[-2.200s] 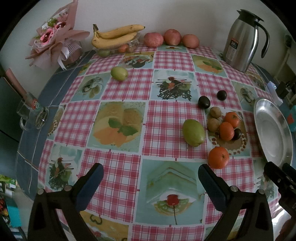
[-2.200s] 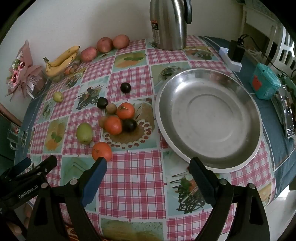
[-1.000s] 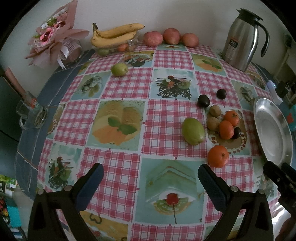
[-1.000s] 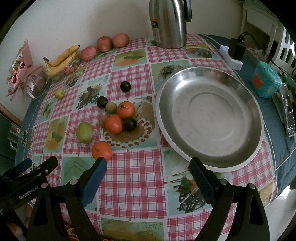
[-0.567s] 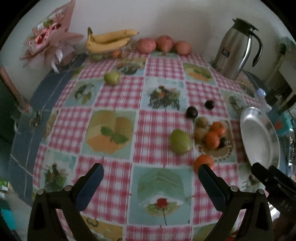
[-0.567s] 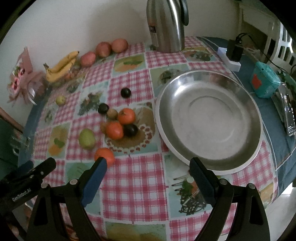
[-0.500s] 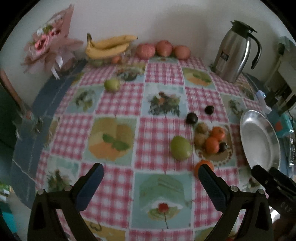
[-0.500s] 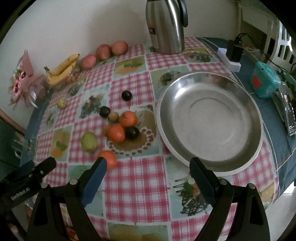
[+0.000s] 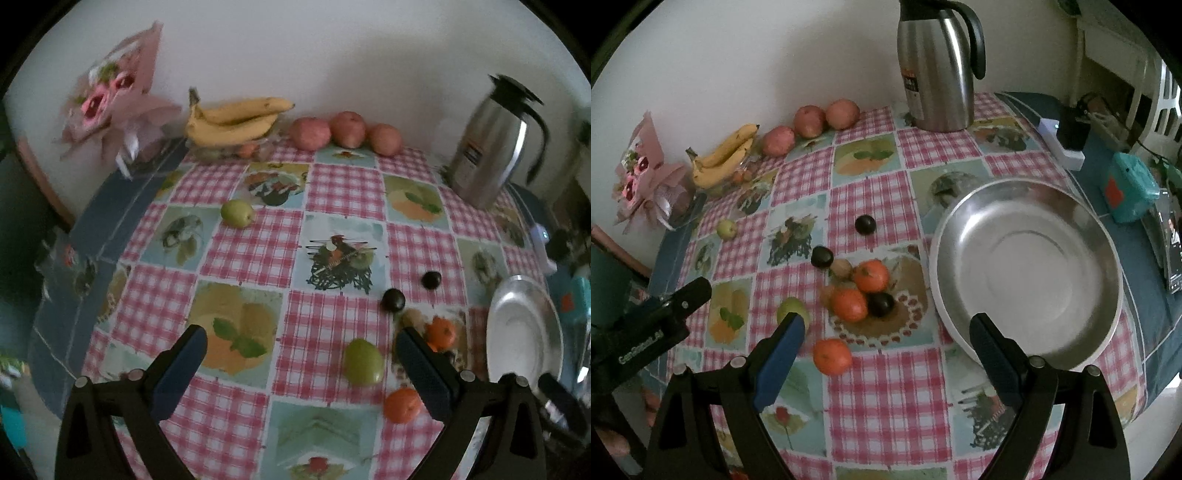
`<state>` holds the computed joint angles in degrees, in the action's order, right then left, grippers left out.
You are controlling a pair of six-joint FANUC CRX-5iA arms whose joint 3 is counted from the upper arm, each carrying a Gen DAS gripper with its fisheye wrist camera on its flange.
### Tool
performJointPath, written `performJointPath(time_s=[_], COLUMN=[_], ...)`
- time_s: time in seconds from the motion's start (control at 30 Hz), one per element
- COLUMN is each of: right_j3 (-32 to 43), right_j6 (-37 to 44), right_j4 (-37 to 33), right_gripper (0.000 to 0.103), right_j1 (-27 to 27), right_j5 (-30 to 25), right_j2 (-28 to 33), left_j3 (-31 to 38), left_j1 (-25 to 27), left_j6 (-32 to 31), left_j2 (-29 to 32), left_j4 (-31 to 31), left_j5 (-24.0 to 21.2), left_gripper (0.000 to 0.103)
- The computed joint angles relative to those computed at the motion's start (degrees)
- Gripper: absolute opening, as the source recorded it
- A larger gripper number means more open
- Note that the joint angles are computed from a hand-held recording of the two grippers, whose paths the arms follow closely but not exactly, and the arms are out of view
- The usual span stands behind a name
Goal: Organize fruits
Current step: 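Grasp the green mango with the left tool while the right tool grasps an orange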
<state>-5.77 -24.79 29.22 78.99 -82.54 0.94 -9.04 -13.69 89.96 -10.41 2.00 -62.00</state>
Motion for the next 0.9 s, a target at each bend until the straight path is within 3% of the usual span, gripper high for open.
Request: performJointPath(time_s=[0.2, 0.47, 0.9], right_j3=[2.71, 4.72, 7.11], right_j6=[3.13, 6.31, 11.71], right_j4=[-1.77, -5.4, -11.73], right_gripper=[0.091, 0.091, 0.091], right_j1=[-3.2, -6.78, -7.7], right_j5=[1.28, 2.96, 3.98], right_j2=[2.0, 4.27, 8.44], left_j3=[3.43, 4.28, -1.12], left_j1=[-1.99, -1.94, 2.86], left_j6=[5.22, 6.65, 1.99], left_j2=[3.72, 6.13, 5.6], left_j4=[-4.36, -6.69, 1.83], left_j5=[-1.48, -1.68, -2.56], left_gripper=[0.103, 0.103, 0.103])
